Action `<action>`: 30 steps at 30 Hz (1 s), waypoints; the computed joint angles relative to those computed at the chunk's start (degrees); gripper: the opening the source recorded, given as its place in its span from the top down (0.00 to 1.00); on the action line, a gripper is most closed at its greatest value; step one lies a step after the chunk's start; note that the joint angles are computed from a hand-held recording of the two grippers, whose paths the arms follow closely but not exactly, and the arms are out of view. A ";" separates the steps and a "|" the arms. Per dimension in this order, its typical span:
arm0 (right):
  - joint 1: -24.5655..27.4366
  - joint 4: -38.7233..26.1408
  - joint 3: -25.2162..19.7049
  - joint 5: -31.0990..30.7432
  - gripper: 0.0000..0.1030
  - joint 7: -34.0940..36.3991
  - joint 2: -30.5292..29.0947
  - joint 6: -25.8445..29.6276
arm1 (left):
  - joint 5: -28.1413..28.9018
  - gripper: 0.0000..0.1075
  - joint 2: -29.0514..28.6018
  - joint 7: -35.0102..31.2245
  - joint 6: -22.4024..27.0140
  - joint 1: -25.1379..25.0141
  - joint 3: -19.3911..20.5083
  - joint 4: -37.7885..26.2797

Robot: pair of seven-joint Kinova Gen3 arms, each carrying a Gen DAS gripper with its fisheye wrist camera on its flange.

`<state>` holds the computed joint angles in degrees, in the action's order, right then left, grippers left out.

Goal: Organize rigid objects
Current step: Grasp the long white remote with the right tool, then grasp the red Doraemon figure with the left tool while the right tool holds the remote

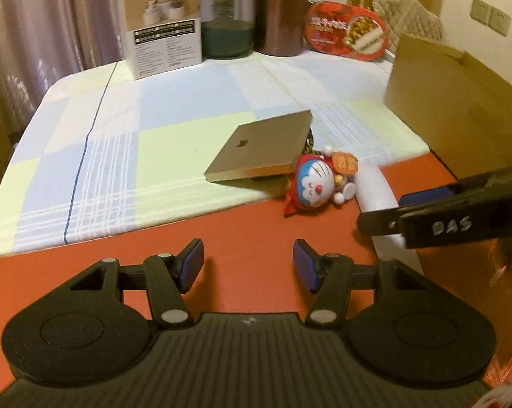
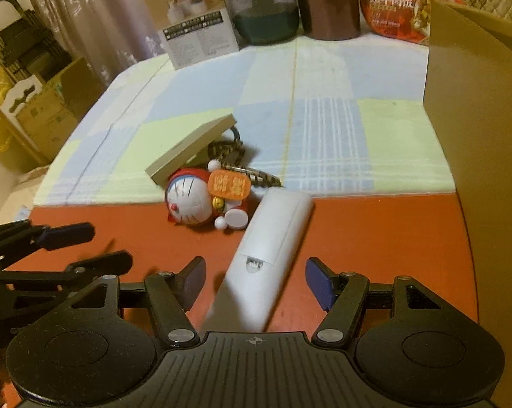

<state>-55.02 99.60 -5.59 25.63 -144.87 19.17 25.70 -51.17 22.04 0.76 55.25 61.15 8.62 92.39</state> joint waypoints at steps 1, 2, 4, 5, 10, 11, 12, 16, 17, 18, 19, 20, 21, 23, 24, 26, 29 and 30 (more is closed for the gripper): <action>-1.25 -0.34 1.08 1.26 0.39 -1.51 0.40 0.15 | -0.47 0.50 -0.19 0.57 -0.33 0.06 -0.23 0.29; -2.73 -0.81 2.20 2.92 0.39 -3.48 0.85 0.70 | -0.90 0.50 0.05 0.84 -0.05 0.25 -0.30 -0.04; -5.13 -2.30 3.49 6.20 0.54 -5.39 1.78 3.76 | -1.96 0.50 -0.29 1.40 -0.40 0.46 -0.40 0.50; -5.29 -2.86 3.35 6.91 0.61 -4.94 2.08 4.82 | -2.72 0.50 -0.58 1.79 -1.28 0.39 -0.42 1.09; -2.39 -3.14 1.42 6.99 0.66 -2.91 1.73 5.33 | -6.28 0.50 -0.18 0.46 -4.21 0.38 0.07 1.46; -2.68 -2.74 1.96 8.52 0.66 -3.19 1.55 5.21 | -6.68 0.50 0.12 -0.73 -4.80 0.29 0.20 1.21; -2.81 -2.51 2.16 9.50 0.67 -3.56 1.45 5.25 | -7.07 0.50 0.62 -1.71 -5.24 0.39 0.21 0.84; 0.99 -1.04 0.18 7.78 0.66 -0.25 0.94 2.66 | -5.47 0.50 3.59 -6.11 -5.35 0.80 -0.35 -2.57; 1.68 -0.80 -0.13 6.95 0.66 0.65 0.85 2.12 | -4.69 0.50 4.25 -7.11 -5.13 0.92 -0.64 -3.40; 1.72 -0.24 0.15 6.79 0.66 0.64 0.66 1.21 | -4.16 0.50 4.67 -7.65 -4.98 1.18 -1.12 -3.85; 1.62 0.08 0.44 6.68 0.65 0.67 0.66 0.70 | -3.76 0.50 5.12 -7.88 -4.71 1.55 -1.64 -4.25; 1.26 0.22 0.69 7.13 0.63 0.37 0.83 0.75 | -3.53 0.50 5.39 -7.89 -4.72 1.85 -2.17 -4.41; -0.15 0.61 1.97 8.52 0.63 -0.29 0.80 0.40 | -3.60 0.50 5.55 -7.62 -4.80 2.25 -2.72 -4.41; -2.19 0.66 3.17 11.48 0.60 -1.32 1.12 0.87 | -4.20 0.50 5.62 -6.62 -5.10 2.98 -3.71 -4.01; -2.90 0.86 3.57 12.84 0.60 -1.92 1.29 0.81 | -4.77 0.50 5.73 -5.91 -5.13 3.39 -4.15 -3.86; -3.45 1.11 4.01 14.83 0.59 -2.72 1.58 0.40 | -5.92 0.50 5.83 -4.70 -5.36 3.88 -4.73 -3.53; -0.84 -0.23 2.27 12.02 0.62 -0.58 1.90 1.17 | -7.72 0.50 6.06 -2.85 -5.79 4.34 -5.16 -3.29; -0.02 -0.31 1.98 11.02 0.63 -0.18 1.77 0.67 | -8.48 0.50 6.27 -2.28 -5.88 4.55 -5.33 -3.33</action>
<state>-55.04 99.29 -3.61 36.65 -145.05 20.94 26.37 -59.65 28.32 -1.52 49.37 65.70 3.29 89.06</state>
